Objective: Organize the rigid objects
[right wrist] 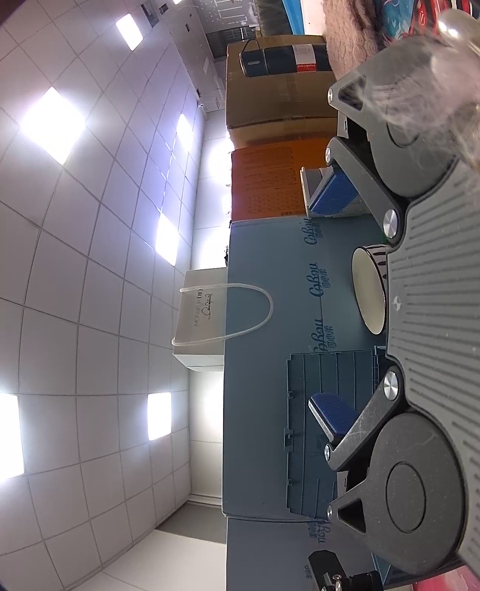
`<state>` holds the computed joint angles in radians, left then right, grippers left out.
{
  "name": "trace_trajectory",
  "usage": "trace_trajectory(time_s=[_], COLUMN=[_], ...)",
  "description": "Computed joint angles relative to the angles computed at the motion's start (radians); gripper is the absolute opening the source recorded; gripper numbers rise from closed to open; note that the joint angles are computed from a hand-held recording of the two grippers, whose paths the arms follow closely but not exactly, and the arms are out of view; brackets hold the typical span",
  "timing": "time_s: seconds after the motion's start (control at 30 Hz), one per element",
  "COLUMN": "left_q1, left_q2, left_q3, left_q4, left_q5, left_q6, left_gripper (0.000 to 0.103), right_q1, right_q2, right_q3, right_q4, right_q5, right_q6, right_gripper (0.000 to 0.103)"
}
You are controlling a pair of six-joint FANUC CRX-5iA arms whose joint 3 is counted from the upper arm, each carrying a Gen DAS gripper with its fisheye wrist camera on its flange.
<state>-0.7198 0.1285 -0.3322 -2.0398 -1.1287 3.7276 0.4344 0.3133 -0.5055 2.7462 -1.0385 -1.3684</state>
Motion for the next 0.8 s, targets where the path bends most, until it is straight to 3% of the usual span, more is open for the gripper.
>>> trace_trajectory(time_s=[0.8], left_q1=[0.009], left_q2=[-0.001], left_q3=[0.006], left_q4=[0.008], left_q5=[0.019], left_q6=[-0.003], left_gripper=[0.103], right_q1=[-0.008], right_q2=[0.002], right_q3=[0.010], right_q4=[0.015], right_q5=[0.025], right_q6=[-0.008], right_gripper=[0.103])
